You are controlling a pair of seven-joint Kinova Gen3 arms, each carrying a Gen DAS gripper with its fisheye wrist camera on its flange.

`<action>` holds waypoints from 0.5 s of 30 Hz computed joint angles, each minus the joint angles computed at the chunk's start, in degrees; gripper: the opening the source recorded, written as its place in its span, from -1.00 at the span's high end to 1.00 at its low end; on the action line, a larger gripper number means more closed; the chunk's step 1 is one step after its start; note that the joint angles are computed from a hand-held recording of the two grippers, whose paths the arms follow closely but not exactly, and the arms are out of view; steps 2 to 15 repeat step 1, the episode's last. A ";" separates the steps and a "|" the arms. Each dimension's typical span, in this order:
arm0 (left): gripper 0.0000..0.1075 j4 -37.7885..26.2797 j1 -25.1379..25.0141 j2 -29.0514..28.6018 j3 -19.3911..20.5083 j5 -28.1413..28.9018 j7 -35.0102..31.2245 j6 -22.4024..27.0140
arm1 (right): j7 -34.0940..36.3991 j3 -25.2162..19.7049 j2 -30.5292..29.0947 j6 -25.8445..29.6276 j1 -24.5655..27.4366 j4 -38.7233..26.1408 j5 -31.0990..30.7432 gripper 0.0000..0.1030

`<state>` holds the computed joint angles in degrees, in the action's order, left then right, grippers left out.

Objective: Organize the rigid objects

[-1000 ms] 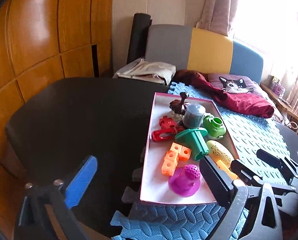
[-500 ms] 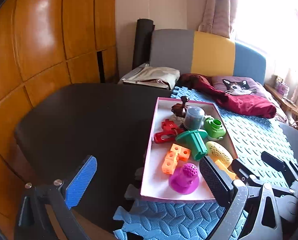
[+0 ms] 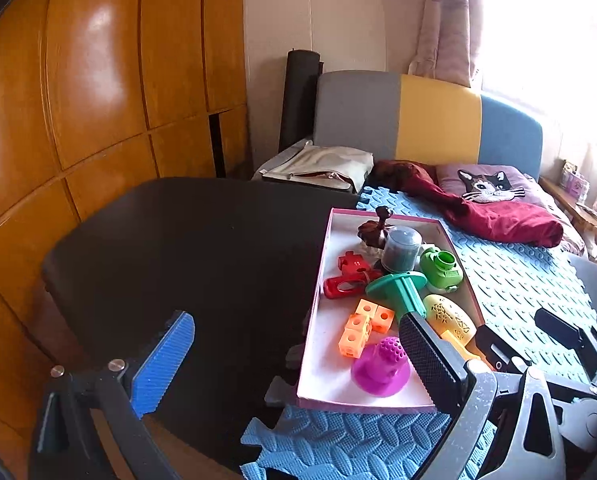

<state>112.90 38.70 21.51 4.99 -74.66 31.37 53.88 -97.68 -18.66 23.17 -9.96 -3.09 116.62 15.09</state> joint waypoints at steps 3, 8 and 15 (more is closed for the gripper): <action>-0.91 0.01 -0.25 -0.10 0.05 0.17 -0.30 -0.40 | -0.12 -0.26 0.08 -0.01 0.35 -0.07 0.16 -0.56; -0.91 0.01 -0.25 -0.10 0.05 0.17 -0.30 -0.40 | -0.12 -0.26 0.08 -0.01 0.35 -0.07 0.16 -0.56; -0.91 0.01 -0.25 -0.10 0.05 0.17 -0.30 -0.40 | -0.12 -0.26 0.08 -0.01 0.35 -0.07 0.16 -0.56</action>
